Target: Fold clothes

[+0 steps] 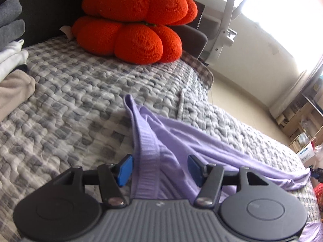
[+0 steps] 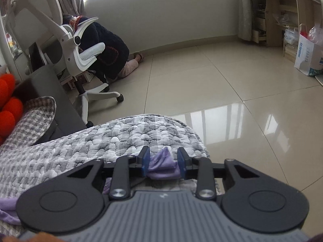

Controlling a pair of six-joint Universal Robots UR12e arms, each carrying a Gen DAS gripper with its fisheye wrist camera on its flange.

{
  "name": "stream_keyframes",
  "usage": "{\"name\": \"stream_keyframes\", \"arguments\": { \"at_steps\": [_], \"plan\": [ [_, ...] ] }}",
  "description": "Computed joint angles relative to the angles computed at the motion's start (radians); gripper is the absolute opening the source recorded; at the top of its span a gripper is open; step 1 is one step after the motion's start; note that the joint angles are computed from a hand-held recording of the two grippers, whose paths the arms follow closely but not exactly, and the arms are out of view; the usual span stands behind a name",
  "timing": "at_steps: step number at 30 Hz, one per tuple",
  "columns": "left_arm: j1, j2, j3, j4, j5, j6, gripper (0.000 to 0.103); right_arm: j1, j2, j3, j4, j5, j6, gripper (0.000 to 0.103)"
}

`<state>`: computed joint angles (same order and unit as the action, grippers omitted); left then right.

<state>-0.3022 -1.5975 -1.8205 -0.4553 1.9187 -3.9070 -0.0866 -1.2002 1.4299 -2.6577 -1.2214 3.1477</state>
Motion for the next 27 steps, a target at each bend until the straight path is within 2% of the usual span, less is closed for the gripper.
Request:
{"name": "stream_keyframes", "arguments": {
  "at_steps": [3,5,6,8,10,13,15,17,21,23,25,27],
  "plan": [
    [-0.003,-0.006,0.003,-0.014,0.012,-0.008,0.061,0.02,0.006,0.001,-0.022,-0.064,-0.018,0.03],
    [-0.006,-0.011,0.003,-0.011,0.027,-0.007,0.061,0.028,0.011,-0.011,-0.011,-0.109,-0.017,0.016],
    [-0.009,-0.014,0.006,-0.014,0.035,-0.008,0.062,0.035,0.013,-0.02,-0.001,-0.16,-0.027,0.005],
    [-0.013,-0.018,0.012,-0.021,0.047,-0.01,0.063,0.048,0.013,-0.024,-0.037,-0.265,-0.047,0.002],
    [-0.016,-0.019,0.014,-0.021,0.054,-0.018,0.063,0.042,0.0,-0.006,-0.085,-0.285,-0.044,0.002],
    [-0.018,-0.016,0.009,-0.017,0.057,-0.043,0.063,0.018,-0.036,0.039,-0.094,-0.218,-0.027,0.005],
    [-0.017,-0.006,0.001,-0.016,0.054,-0.072,0.063,0.001,-0.059,0.068,-0.096,-0.17,-0.012,0.015],
    [-0.019,0.01,-0.008,-0.015,0.065,-0.106,0.063,-0.016,-0.082,0.093,-0.062,-0.106,0.02,0.015],
    [-0.025,0.05,-0.046,0.03,0.094,-0.168,0.063,-0.035,-0.106,0.099,0.062,0.027,0.029,0.016],
    [-0.028,0.066,-0.06,0.039,0.089,-0.189,0.063,-0.047,-0.118,0.109,0.101,0.087,0.051,0.019],
    [-0.031,0.08,-0.072,0.041,0.075,-0.204,0.063,-0.061,-0.125,0.123,0.098,0.155,0.111,0.037],
    [-0.034,0.093,-0.084,0.046,0.063,-0.218,0.063,-0.063,-0.125,0.129,0.085,0.193,0.145,0.038]
  ]
}}
